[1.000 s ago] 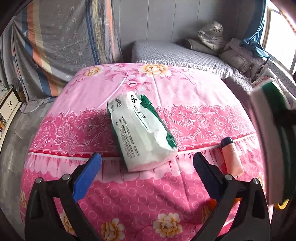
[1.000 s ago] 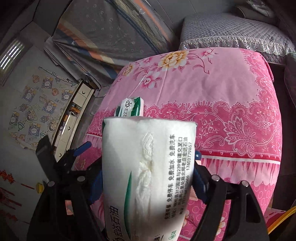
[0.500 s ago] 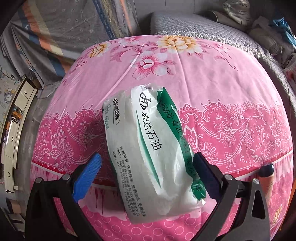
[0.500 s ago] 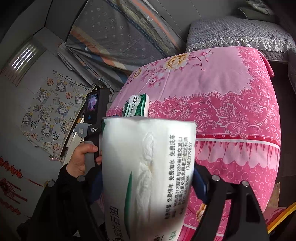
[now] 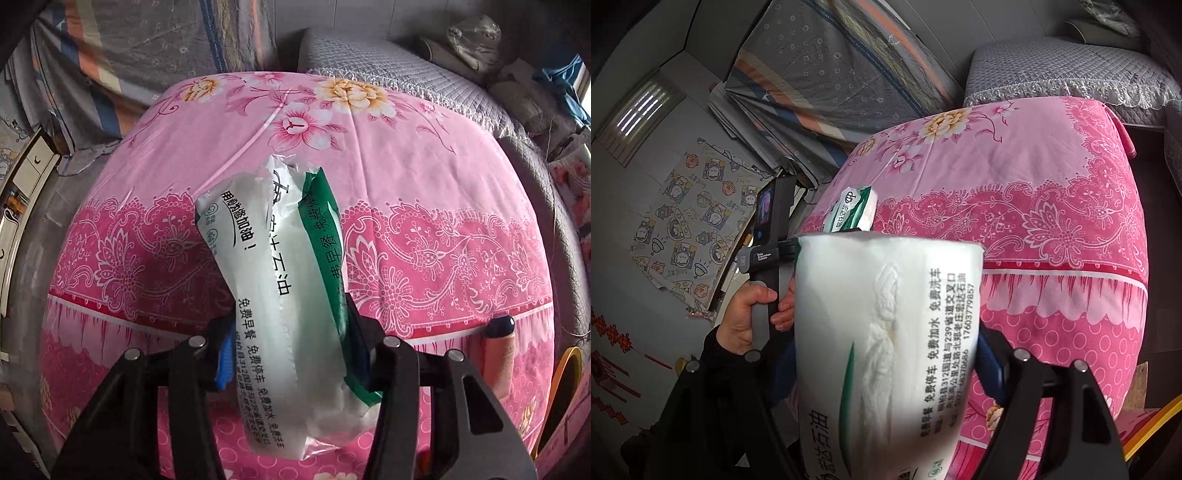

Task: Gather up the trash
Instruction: 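Carry both white packs over the yellow bin and open both tools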

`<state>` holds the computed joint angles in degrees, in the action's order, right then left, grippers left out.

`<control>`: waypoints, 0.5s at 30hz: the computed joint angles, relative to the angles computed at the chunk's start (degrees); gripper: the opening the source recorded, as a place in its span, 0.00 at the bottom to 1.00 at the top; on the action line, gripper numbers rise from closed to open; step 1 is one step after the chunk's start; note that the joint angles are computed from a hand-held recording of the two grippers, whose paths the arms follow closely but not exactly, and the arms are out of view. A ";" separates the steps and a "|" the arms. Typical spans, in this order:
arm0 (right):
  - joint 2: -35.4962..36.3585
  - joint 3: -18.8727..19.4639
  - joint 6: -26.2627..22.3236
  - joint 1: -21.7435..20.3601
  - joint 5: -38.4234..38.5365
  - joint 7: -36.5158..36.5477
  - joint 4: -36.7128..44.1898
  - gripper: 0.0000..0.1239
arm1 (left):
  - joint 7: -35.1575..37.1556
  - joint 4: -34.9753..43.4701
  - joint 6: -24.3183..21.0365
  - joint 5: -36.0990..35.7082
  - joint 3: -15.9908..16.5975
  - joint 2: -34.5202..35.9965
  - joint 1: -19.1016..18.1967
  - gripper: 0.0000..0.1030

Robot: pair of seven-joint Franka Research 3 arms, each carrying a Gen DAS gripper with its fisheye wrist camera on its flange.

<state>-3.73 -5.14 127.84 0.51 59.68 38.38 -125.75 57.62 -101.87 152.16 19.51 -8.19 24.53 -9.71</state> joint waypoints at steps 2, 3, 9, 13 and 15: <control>-0.54 0.19 0.02 0.18 -0.08 0.14 -0.51 0.61 | 0.31 -5.44 4.12 -0.98 -0.71 -3.88 1.13 0.43; -0.82 0.27 0.10 0.31 -0.20 0.17 -0.83 0.61 | 0.89 -8.36 6.75 -1.56 -1.14 -5.94 1.81 0.43; -2.19 -0.12 0.58 0.49 -0.05 0.95 -3.03 0.61 | -19.32 -22.63 20.37 23.32 7.29 -17.78 -5.12 0.43; -4.71 -1.15 2.04 -0.12 1.12 0.68 -5.99 0.61 | -32.35 -24.90 26.51 38.34 7.11 -20.58 -5.35 0.43; -6.53 -1.97 2.90 -0.68 1.62 0.48 -7.85 0.61 | -43.12 -23.73 28.63 50.13 7.05 -20.92 -5.83 0.43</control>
